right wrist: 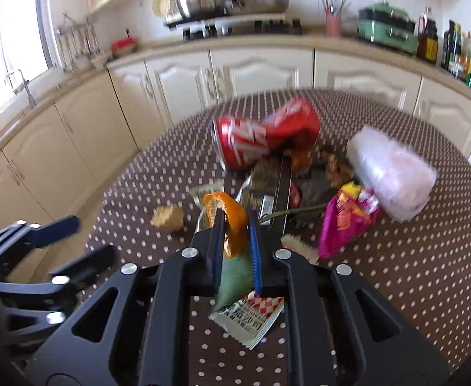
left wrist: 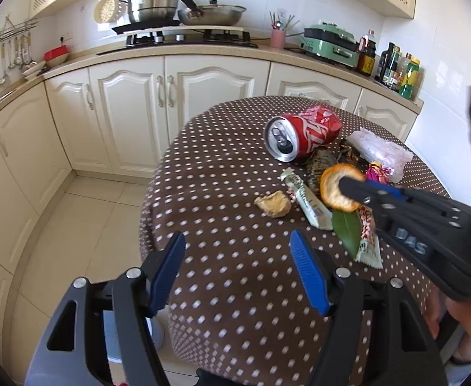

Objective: Collect trash
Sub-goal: 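Grasp the orange peel and green leaf with the right gripper, then carry the orange peel over the blue bin and open the right gripper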

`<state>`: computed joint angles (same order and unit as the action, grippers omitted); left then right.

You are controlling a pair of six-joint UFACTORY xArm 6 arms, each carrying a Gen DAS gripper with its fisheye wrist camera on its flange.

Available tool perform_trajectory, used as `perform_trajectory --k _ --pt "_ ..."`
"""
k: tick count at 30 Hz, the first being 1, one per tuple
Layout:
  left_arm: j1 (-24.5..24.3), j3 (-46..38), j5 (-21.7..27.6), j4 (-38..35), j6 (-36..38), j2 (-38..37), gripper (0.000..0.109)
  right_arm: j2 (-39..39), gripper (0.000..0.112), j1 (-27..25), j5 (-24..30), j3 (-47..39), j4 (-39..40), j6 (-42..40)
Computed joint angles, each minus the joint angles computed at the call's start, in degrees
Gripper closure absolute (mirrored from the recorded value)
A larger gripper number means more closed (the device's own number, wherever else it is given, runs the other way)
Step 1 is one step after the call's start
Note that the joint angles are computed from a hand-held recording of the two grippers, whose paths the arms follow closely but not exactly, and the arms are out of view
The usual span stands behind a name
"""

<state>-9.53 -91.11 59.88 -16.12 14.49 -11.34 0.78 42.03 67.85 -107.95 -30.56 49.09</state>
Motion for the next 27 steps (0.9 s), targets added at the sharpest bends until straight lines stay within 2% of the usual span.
perform_trajectory --k 3,10,11,13,15,22,27 --pt "-1.3 -2.4 0.5 0.4 -0.9 2.8 0.042 -1.3 0.098 0.5 -1.3 1.6 -3.9 2.0" --pt "-3.5 -6.6 0.5 1.2 -3.8 7.6 0.043 -1.7 0.098 -0.3 -2.9 2.0 -4.6 2.3" --pt "-3.9 -7.1 0.5 1.6 -4.1 8.2 0.046 -1.6 0.098 -0.3 -2.9 1.9 -4.7 2.1" --pt "-4.3 -8.7 1.7 2.1 -4.2 9.6 0.070 -1.1 0.098 -0.5 -3.1 1.2 -4.4 1.4" --pt "-4.1 -9.1 2.0 0.8 -3.4 10.3 0.078 -1.0 0.098 -0.6 -3.4 1.2 -4.4 1.1" --pt "-1.5 -4.1 -1.0 -4.0 -0.6 5.2 0.079 0.0 0.098 1.5 -3.2 -1.1 -8.6 1.3" --pt "2.0 -0.9 -2.0 -6.9 1.6 0.6 0.079 5.4 0.098 4.7 -1.1 -10.2 -11.9 -1.2"
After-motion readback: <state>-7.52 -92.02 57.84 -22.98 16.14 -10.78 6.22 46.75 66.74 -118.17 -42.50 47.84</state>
